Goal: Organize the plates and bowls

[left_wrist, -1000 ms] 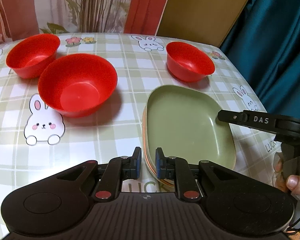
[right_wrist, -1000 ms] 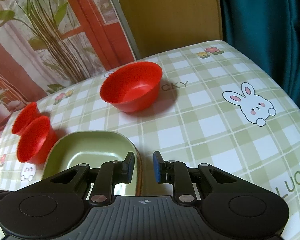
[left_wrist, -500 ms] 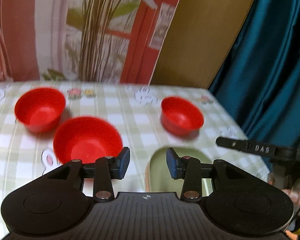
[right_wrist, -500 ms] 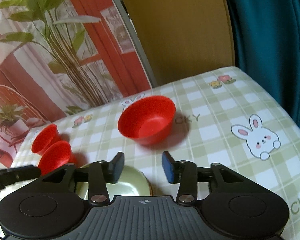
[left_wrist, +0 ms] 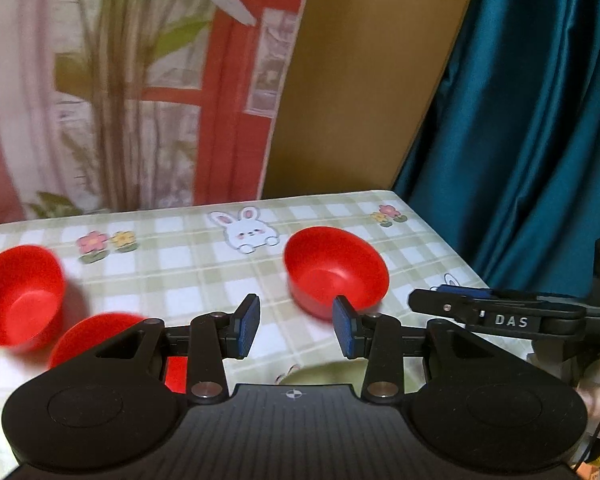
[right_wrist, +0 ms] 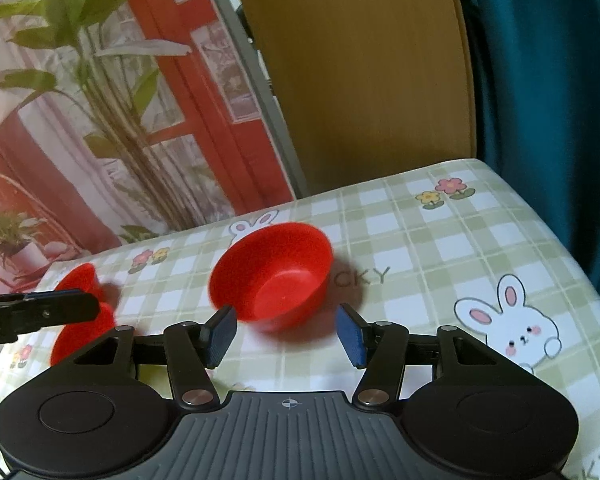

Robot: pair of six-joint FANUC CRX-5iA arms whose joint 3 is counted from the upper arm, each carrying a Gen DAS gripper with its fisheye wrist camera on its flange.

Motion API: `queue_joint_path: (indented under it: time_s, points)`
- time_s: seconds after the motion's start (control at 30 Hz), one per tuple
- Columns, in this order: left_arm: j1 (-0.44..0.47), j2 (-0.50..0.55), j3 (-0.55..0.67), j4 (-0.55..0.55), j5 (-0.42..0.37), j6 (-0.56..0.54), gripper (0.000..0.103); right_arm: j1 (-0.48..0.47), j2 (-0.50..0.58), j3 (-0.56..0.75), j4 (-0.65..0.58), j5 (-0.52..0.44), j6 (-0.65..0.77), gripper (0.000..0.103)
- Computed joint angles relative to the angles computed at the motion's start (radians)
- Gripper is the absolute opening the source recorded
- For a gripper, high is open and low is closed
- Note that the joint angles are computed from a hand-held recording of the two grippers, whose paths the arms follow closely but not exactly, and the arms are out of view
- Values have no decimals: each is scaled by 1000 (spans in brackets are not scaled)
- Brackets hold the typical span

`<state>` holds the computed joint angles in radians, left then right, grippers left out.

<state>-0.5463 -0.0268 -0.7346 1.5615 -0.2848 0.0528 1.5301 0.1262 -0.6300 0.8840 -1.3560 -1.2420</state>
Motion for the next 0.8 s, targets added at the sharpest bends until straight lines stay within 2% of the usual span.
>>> queue_joint_path:
  time_s: [0.07, 0.17, 0.27, 0.43, 0.7, 0.8]
  points:
    - [-11, 41, 31, 6, -2, -11, 42, -14, -17, -35, 17, 24, -25, 48]
    - [2, 101, 81, -66, -21, 43, 42, -38, -30, -66, 28, 50, -32, 41]
    - [22, 155, 128, -130, -50, 104, 42, -68, -18, -62, 10, 60, 17, 32]
    - [34, 231, 198, -199, -71, 191, 41, -118, -34, -120, 72, 133, -44, 27]
    - [50, 316, 276, -285, -111, 314, 41, -158, -37, -162, 128, 182, -117, 18]
    - [44, 328, 283, -285, -106, 320, 33, -159, -36, -172, 149, 186, -144, 13]
